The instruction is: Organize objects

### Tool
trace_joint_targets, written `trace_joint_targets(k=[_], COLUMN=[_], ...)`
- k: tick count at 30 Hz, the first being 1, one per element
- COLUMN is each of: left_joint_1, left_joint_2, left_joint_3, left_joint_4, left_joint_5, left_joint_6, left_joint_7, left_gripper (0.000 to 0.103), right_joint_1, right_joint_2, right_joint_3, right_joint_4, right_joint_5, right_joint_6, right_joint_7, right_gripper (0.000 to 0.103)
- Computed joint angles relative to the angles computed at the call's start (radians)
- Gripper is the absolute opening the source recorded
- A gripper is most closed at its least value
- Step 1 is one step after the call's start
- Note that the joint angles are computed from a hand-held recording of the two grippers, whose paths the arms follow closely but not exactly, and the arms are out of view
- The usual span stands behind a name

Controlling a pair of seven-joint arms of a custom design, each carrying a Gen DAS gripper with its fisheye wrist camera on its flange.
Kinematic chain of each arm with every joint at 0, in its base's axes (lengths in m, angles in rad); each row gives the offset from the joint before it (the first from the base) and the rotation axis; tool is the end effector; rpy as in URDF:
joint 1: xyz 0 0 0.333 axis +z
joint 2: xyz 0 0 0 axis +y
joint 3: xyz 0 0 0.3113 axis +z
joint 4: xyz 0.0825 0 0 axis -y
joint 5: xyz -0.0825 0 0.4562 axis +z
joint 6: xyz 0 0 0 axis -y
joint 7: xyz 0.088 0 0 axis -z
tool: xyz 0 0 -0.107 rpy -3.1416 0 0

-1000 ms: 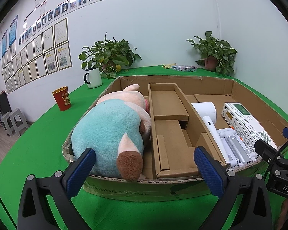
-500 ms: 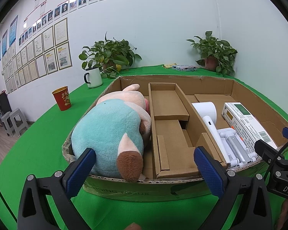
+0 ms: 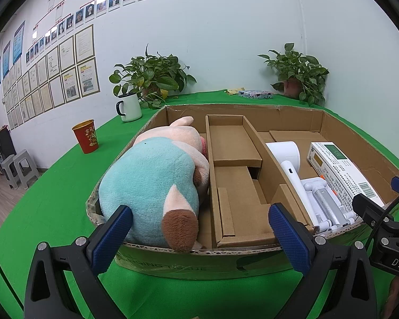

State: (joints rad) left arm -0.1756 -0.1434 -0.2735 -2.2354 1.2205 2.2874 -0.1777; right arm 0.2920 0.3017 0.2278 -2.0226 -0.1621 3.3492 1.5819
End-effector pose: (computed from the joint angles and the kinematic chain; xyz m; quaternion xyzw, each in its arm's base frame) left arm 0.5390 -0.2379 0.4201 -0.7545 0.4402 -0.2157 0.4364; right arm 0.6007 0.3524 0.3786 -0.7765 0.3908 -0.2437 0.4299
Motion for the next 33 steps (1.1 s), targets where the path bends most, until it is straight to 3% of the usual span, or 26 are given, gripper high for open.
trace_joint_targets(k=[4, 13, 33], left_joint_1=[-0.001, -0.002, -0.004], left_joint_2=[0.001, 0.005, 0.004], left_joint_3=[0.000, 0.002, 0.001], left_joint_4=[0.001, 0.004, 0.004], left_joint_5=[-0.001, 0.001, 0.000], left_joint_6=[-0.003, -0.003, -0.005], left_joint_7=[0.001, 0.000, 0.000], left_gripper=[0.103, 0.103, 0.103], right_joint_1=[0.027, -0.005, -0.004], right_joint_2=[-0.006, -0.007, -0.008], right_joint_3=[-0.026, 0.006, 0.003], right_joint_4=[-0.006, -0.009, -0.010], right_joint_5=[0.015, 0.005, -0.001], right_joint_6=[0.001, 0.002, 0.001], right_joint_7=[-0.008, -0.002, 0.004], right_gripper=[0.102, 0.103, 0.103])
